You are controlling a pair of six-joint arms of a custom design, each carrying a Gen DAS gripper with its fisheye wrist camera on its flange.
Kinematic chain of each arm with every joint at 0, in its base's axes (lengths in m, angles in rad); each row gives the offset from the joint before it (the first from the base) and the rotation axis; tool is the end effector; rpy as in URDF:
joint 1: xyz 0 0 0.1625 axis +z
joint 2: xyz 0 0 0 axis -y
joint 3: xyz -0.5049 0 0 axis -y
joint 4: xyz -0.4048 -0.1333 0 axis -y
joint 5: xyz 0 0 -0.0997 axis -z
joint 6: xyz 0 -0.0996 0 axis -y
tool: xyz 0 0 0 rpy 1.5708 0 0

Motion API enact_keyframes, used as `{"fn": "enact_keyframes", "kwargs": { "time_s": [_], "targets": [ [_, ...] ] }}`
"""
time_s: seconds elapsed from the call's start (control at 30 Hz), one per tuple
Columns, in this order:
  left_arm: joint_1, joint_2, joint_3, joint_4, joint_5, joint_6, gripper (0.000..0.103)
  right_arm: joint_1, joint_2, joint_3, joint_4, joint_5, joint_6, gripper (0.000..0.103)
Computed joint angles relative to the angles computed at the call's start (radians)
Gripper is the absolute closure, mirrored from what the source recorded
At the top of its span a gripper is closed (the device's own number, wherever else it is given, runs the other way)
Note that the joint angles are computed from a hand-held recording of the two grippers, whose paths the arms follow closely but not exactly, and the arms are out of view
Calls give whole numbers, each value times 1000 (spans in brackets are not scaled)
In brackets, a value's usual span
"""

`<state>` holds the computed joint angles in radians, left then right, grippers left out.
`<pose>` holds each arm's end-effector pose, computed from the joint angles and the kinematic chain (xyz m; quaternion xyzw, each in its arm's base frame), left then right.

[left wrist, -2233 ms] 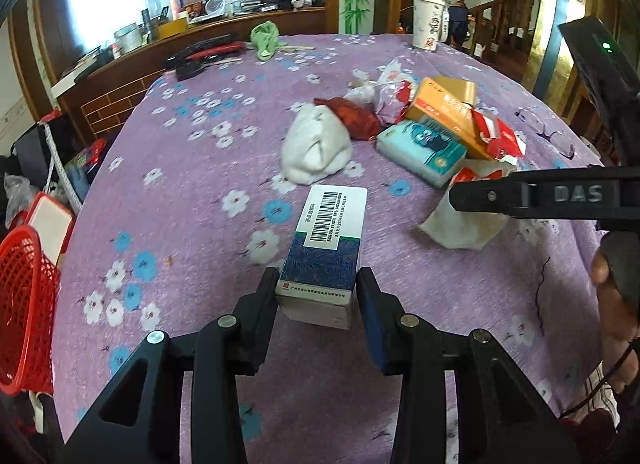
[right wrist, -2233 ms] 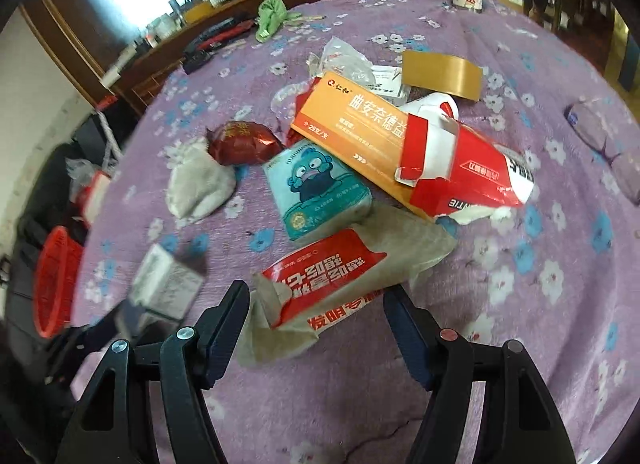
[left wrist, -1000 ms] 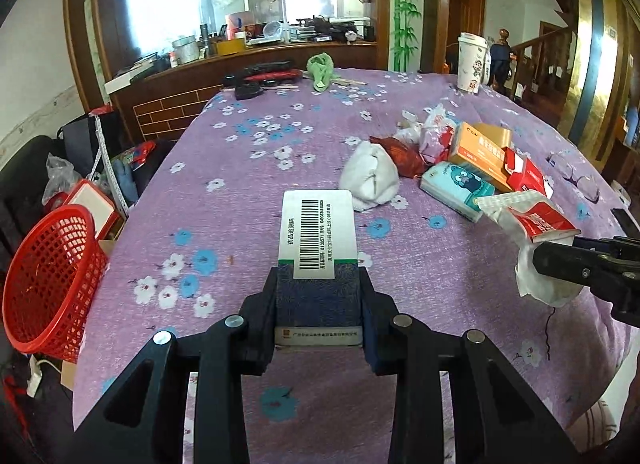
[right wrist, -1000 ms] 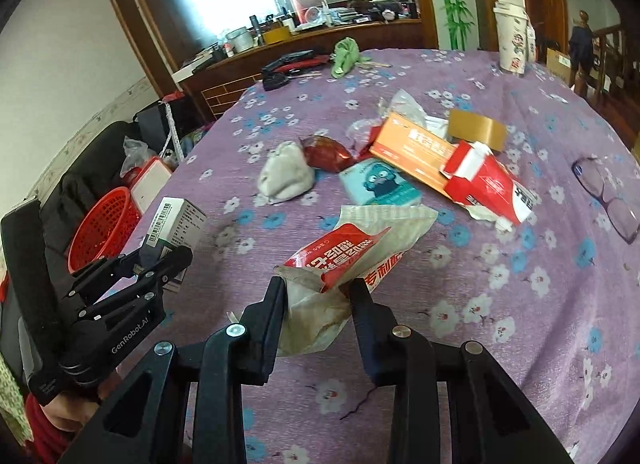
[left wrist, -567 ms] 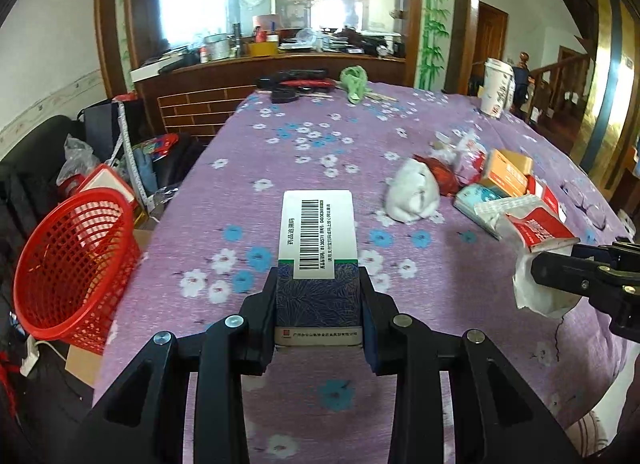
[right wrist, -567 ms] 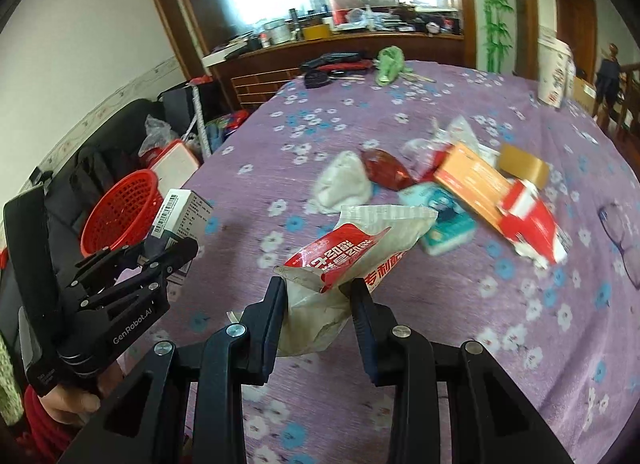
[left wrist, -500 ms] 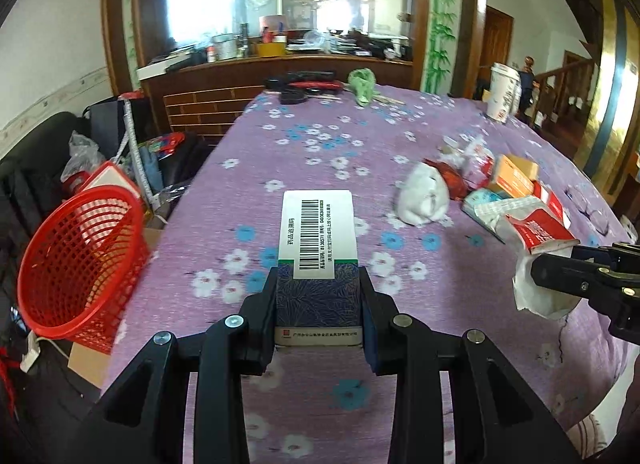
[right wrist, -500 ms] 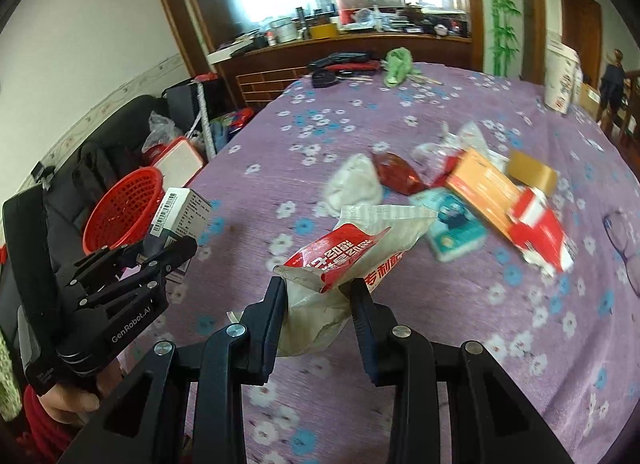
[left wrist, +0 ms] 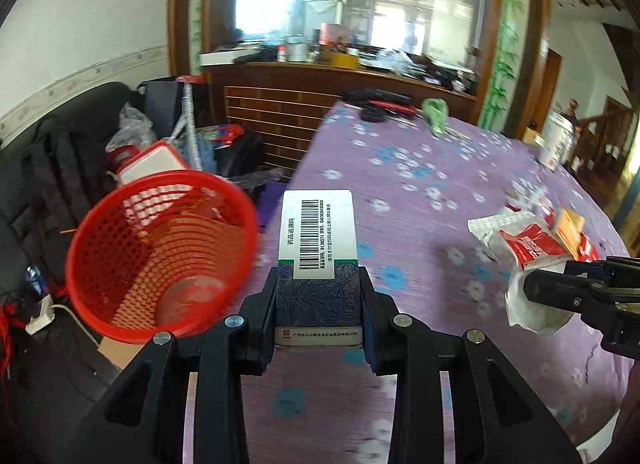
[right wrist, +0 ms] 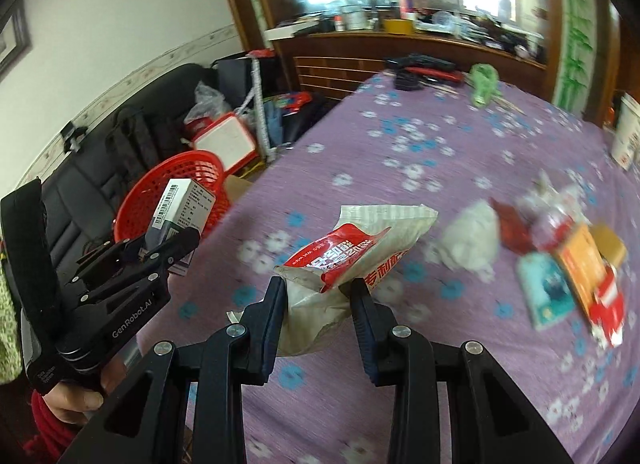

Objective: Collect trash
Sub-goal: 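Carry the medicine box and wrapper over the red wastebasket with both tools, then open both tools to drop the box and wrapper into the wastebasket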

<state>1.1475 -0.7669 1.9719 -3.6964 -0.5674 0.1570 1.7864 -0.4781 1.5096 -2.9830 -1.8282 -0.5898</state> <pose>-0.0530 -0.6466 0.1818 0.0200 0.8138 -0.4432 0.3753 0.2733 -0.7433 -0.0049 0.3593 -0.9054 0.1609 0.1587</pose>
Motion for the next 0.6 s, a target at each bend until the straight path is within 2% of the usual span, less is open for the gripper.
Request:
{"fn": "enact_keyframes", "kwargs": {
  "time_s": [0.27,0.37,0.6],
  "targets": [
    [41,-74,29,-91,56,20,70,55,82,-135,111,32,-14,67],
    [64,-99,32,-104,75,18,70,71,114,-190,172,66,-10,67],
    [129,-145,20,-29,63,-46,70,106,221,-350,319,124,-2,67]
  ]
}}
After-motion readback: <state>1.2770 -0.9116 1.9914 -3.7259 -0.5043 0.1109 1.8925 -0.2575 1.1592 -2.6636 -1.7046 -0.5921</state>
